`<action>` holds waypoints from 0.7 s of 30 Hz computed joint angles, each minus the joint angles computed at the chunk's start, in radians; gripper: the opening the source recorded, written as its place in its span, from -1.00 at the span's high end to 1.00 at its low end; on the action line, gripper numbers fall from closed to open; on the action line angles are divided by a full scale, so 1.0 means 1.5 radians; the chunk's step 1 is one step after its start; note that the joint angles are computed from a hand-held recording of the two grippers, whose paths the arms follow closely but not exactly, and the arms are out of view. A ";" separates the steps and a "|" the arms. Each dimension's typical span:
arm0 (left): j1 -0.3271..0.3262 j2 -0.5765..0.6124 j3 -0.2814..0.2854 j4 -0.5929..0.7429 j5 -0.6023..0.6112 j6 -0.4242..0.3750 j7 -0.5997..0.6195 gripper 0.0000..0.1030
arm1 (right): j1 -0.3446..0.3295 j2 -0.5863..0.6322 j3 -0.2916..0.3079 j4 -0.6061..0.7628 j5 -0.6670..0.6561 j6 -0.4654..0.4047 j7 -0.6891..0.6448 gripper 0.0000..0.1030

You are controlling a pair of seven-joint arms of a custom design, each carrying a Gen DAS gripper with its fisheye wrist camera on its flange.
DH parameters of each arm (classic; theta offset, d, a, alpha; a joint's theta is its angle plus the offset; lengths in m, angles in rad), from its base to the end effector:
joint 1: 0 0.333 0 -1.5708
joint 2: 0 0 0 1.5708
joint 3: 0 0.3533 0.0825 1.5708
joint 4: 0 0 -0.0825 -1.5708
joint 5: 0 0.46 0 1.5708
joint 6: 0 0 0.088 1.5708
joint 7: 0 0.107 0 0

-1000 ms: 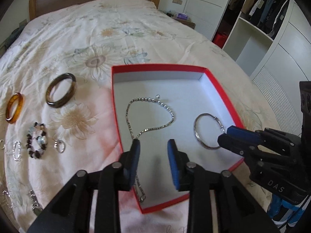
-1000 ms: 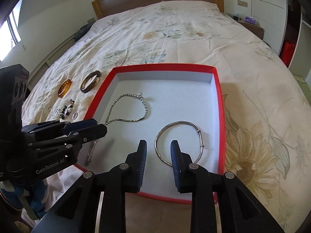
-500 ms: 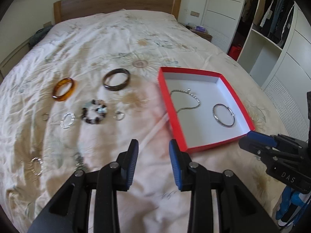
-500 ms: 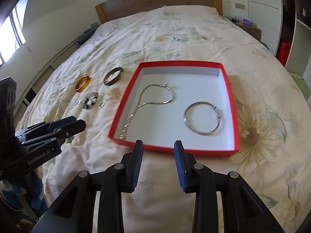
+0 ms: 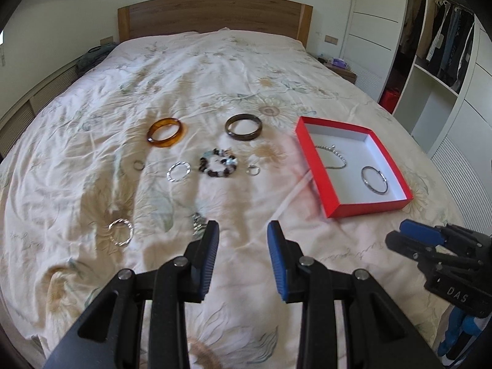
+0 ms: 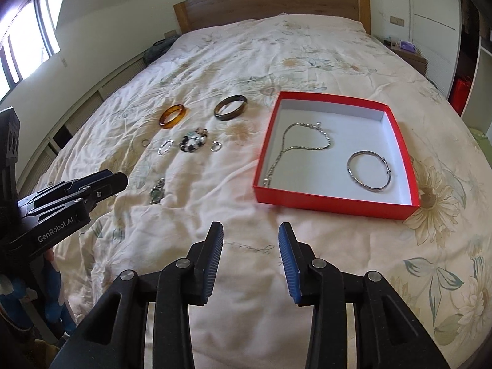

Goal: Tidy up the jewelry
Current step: 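Withdraw both tools and move toward the twisted bangle and watch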

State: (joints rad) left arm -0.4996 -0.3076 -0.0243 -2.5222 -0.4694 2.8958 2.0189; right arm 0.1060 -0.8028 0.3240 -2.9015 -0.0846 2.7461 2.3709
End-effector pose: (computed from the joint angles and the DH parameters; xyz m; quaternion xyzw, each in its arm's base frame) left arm 0.4644 -0.2376 0.4519 -0.4549 0.8194 -0.3239 0.1296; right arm 0.3497 0.1500 0.4314 -0.5518 0.7663 -0.1983 0.2627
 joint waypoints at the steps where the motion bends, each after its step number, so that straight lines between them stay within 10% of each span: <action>1: 0.008 -0.004 0.000 -0.002 0.009 -0.011 -0.001 0.40 | 0.000 0.002 0.003 0.003 -0.001 0.000 0.002 0.23; 21: 0.128 -0.025 0.056 -0.051 0.067 -0.023 -0.050 0.39 | 0.011 0.099 0.026 0.060 -0.023 0.055 0.019 0.16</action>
State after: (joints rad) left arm -0.3070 -0.3449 0.0599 -2.5993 -0.3686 2.8617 1.9443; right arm 0.1218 -0.6544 0.3636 -2.8108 -0.1198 2.8281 2.3995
